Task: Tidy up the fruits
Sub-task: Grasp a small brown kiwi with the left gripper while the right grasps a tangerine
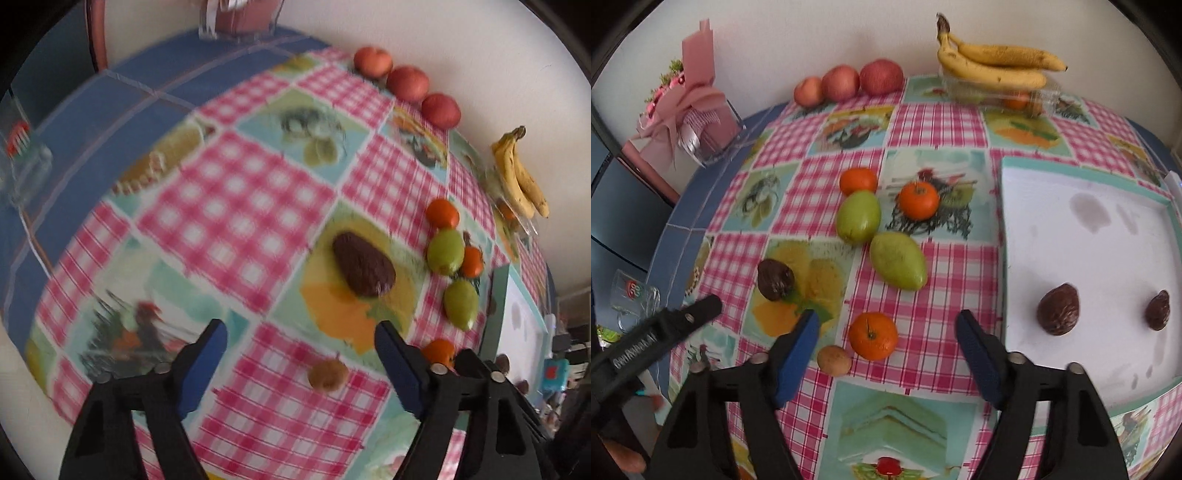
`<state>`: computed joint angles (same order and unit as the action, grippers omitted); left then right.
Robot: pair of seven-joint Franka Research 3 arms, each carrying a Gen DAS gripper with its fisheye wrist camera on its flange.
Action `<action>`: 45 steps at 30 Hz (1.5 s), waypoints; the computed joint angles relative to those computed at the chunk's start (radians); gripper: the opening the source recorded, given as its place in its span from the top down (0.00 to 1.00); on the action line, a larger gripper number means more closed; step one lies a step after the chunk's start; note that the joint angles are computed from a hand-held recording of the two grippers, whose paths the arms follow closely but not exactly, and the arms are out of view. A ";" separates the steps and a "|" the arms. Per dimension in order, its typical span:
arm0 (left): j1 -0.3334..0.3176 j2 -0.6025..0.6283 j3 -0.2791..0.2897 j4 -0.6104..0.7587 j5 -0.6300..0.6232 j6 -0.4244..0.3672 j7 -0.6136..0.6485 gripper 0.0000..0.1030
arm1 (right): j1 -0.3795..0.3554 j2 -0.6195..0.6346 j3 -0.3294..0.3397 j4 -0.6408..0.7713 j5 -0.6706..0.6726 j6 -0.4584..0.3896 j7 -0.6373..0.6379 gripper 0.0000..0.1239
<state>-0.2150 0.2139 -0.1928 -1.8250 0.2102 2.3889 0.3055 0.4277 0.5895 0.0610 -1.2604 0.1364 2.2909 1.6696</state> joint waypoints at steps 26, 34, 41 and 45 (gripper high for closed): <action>-0.026 0.022 0.002 0.002 -0.020 0.115 0.014 0.72 | -0.027 0.025 0.028 0.016 0.096 -0.035 -0.066 0.73; -0.043 0.048 0.003 0.069 0.046 0.097 -0.013 0.72 | -0.045 -0.059 0.016 -0.067 0.110 0.088 -0.048 0.76; -0.041 0.031 0.011 0.043 0.067 0.077 -0.071 0.72 | -0.046 -0.028 0.022 -0.035 0.098 0.040 -0.057 0.76; -0.038 0.021 0.008 0.032 0.075 0.075 -0.084 0.72 | -0.039 0.005 0.025 -0.004 0.093 0.016 -0.068 0.76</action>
